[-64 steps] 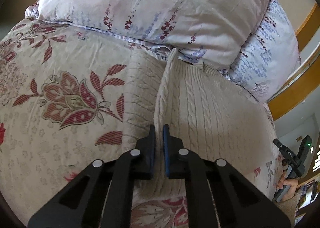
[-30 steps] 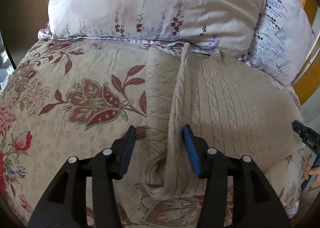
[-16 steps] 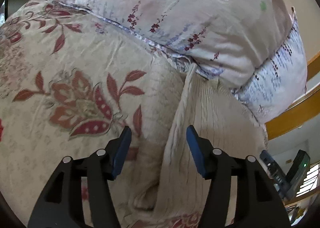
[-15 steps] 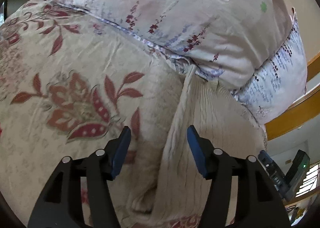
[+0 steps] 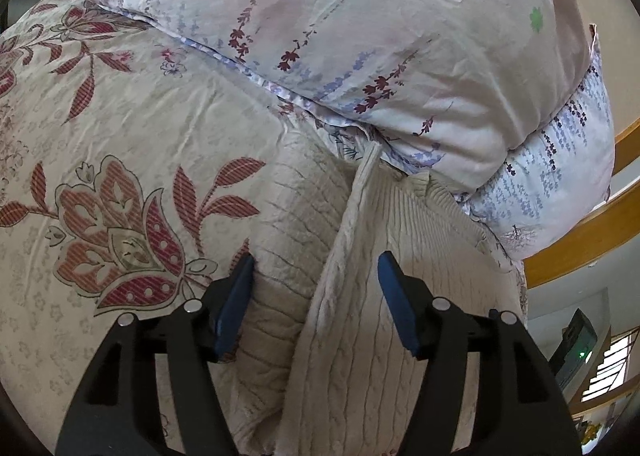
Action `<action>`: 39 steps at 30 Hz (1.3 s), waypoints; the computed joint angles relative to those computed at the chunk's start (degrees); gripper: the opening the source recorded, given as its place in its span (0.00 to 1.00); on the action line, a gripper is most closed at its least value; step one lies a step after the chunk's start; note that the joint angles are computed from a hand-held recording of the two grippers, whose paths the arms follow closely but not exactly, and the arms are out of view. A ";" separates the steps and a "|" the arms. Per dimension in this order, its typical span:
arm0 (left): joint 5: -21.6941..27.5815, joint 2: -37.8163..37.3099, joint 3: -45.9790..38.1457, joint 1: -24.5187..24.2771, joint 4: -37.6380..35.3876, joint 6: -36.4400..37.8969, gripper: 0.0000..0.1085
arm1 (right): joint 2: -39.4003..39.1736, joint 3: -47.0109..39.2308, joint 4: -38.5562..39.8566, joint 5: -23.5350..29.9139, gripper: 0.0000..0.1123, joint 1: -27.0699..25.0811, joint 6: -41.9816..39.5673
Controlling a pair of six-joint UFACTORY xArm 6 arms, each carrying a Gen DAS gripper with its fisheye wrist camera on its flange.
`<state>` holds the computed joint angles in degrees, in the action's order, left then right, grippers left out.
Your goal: Fold small clothes
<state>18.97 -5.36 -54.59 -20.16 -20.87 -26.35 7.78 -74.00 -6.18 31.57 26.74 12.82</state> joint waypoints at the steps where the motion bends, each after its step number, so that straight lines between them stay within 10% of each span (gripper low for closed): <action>1: -0.05 0.10 -0.08 -0.03 0.02 0.07 0.57 | -0.11 0.15 -0.23 -0.18 0.56 0.01 0.23; 11: -0.93 1.40 -1.02 -0.57 -2.29 2.66 0.54 | -0.22 0.68 -0.25 -1.27 0.56 -0.07 0.22; 24: -0.90 2.66 -2.14 -1.74 -20.04 13.76 0.22 | -0.41 1.30 0.03 -2.21 0.56 -0.04 0.58; 39: -2.89 5.40 -15.00 -8.88 -48.65 38.64 0.18 | -1.14 1.28 7.75 -1.77 0.56 -0.82 -4.76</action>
<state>16.08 0.04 -69.59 -29.04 -69.53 12.29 6.64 -72.73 1.57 29.81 25.92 8.07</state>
